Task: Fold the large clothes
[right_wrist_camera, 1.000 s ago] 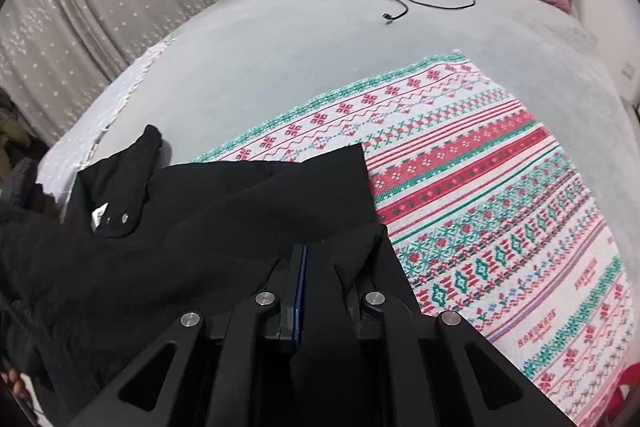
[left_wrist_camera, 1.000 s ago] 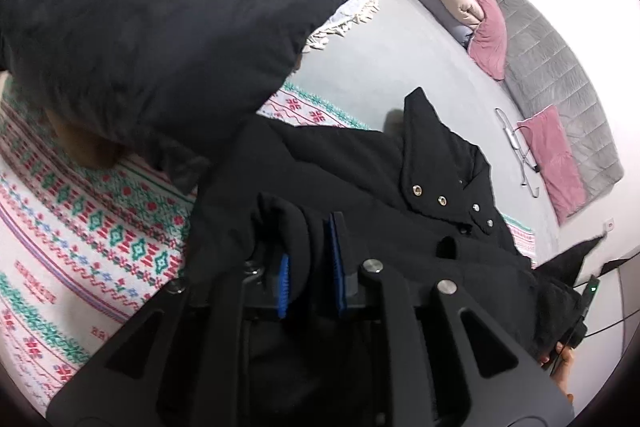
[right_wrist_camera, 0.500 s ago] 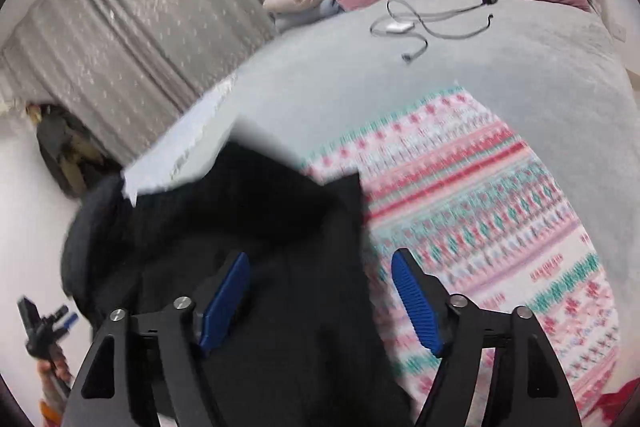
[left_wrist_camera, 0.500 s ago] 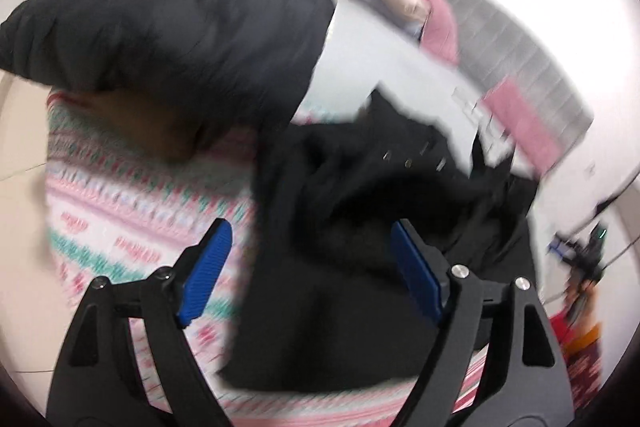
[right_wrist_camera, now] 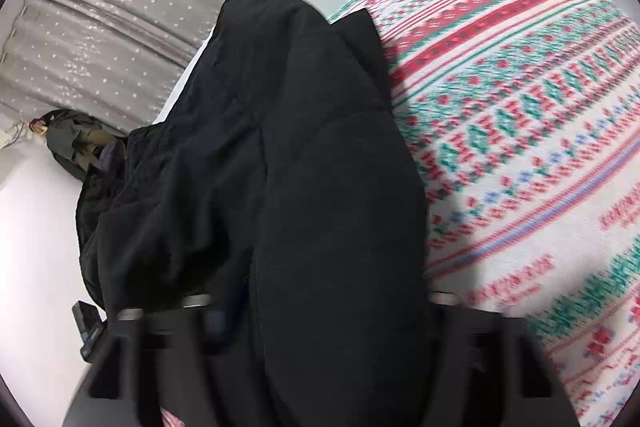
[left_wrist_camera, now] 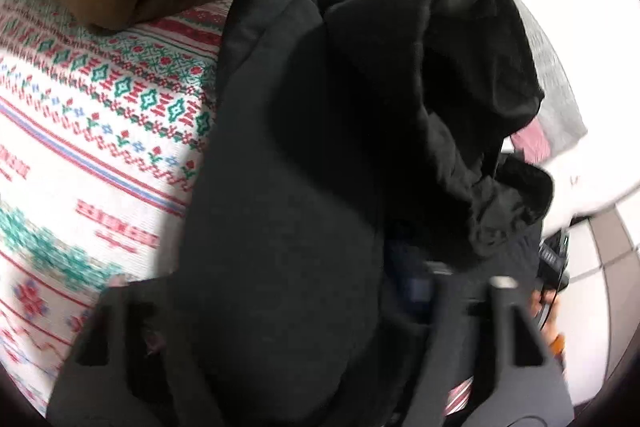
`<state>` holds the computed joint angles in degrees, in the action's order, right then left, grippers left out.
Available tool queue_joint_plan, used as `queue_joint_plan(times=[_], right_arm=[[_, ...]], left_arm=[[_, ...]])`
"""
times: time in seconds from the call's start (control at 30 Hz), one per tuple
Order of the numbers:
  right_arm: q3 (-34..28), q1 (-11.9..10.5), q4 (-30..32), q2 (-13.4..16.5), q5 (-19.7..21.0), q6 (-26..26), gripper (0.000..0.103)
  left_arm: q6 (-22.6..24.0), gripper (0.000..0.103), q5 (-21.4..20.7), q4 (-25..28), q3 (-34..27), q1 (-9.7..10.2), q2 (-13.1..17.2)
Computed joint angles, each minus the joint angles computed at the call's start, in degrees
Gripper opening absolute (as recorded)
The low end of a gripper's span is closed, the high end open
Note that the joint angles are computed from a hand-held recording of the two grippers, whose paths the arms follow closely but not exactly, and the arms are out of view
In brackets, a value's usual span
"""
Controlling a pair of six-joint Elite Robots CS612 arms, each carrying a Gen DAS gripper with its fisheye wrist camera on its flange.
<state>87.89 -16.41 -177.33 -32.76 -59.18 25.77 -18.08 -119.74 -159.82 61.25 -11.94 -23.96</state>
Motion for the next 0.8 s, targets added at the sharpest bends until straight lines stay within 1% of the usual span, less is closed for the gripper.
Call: queue_joint_plan(times=[0.03,0.07,0.1,0.13,0.2,0.23,0.27,0.33,0.37,0.43,0.47,0.53,0.57,0.6,0.63,0.67,0.7,0.73,0.77,0.8], right_arm=[[0.01,0.09,-0.27,-0.01,0.10,0.66,0.039],[0.23,0.28,-0.52,-0.30,-0.45,0.67,0.036],[0.76,0.36,-1.27,-0.80,-0.69,0.56,0.033],[1.77,0.28,-3.21,-1.53,-0.51,1.06,0.031],[3.65,-0.30,-7.17,-2.87,1.55,2.92,0.029],[4.49,-0.59,-8.77,-3.51,2.68,3.79,0.028],[5.79,-0.80,-10.04,-4.82,3.34,4.05,0.028],[7.90,-0.92,-9.98,-7.15,2.52,2.88,0.028],[9.60,-1.42,-9.42,-8.77,3.69,2.21,0.028],[12.17,-2.20,-8.96,-10.78,4.96,1.05,0.028],[14.29,-2.59,-8.91,-12.26,5.13,-0.65,0.028],[17.10,-3.24,-8.08,-13.96,5.81,-3.28,0.029],[18.16,-3.40,-7.51,-14.49,6.01,-4.30,0.029],[19.44,-3.19,-7.01,-15.01,5.67,-5.38,0.030],[20.62,-3.06,-5.79,-15.49,4.71,-7.08,0.033],[21.67,-3.06,-4.60,-15.97,3.70,-8.64,0.035],[22.35,-2.78,-2.59,-16.05,1.76,-10.58,0.040],[22.91,-2.93,-0.65,-16.14,0.08,-12.18,0.048],[22.92,-2.49,1.28,-15.61,-2.56,-12.83,0.054],[22.79,-2.08,2.62,-15.01,-5.11,-13.06,0.063]], left_arm=[[-1.59,0.042,1.05,-2.20,2.25,-0.08,-1.20],[-2.70,0.036,3.18,-4.39,4.53,-0.48,-2.70],[-3.12,0.033,4.41,-5.89,6.05,-0.84,-3.82],[-3.86,0.033,4.44,-8.15,7.77,-0.90,-5.07],[-6.20,0.031,1.27,-12.93,11.10,-0.64,-7.62],[-6.37,0.031,0.17,-14.40,12.80,-0.56,-9.09],[-5.71,0.031,-0.80,-15.41,15.00,-0.52,-11.02],[-4.15,0.031,-2.58,-15.73,18.51,-0.27,-14.18],[-3.56,0.031,-3.88,-15.75,20.55,-0.01,-15.84],[-2.28,0.031,-6.76,-15.58,24.88,0.78,-18.77],[-1.47,0.032,-7.58,-15.48,26.73,1.15,-19.76],[0.17,0.033,-9.00,-14.36,30.49,1.68,-21.55],[1.60,0.035,-9.44,-13.20,32.37,1.95,-22.31],[3.37,0.037,-9.11,-11.70,33.52,2.07,-22.69],[5.14,0.038,-7.72,-10.46,35.30,1.87,-23.13],[7.33,0.043,-5.04,-8.42,36.75,1.45,-23.26],[8.97,0.051,-1.38,-6.45,37.94,0.42,-23.45],[10.55,0.057,2.99,-3.94,38.40,-0.36,-23.38],[11.90,0.067,5.47,-3.75,39.27,-0.80,-23.09],[12.25,0.068,5.56,-5.97,40.22,-0.80,-22.96]])
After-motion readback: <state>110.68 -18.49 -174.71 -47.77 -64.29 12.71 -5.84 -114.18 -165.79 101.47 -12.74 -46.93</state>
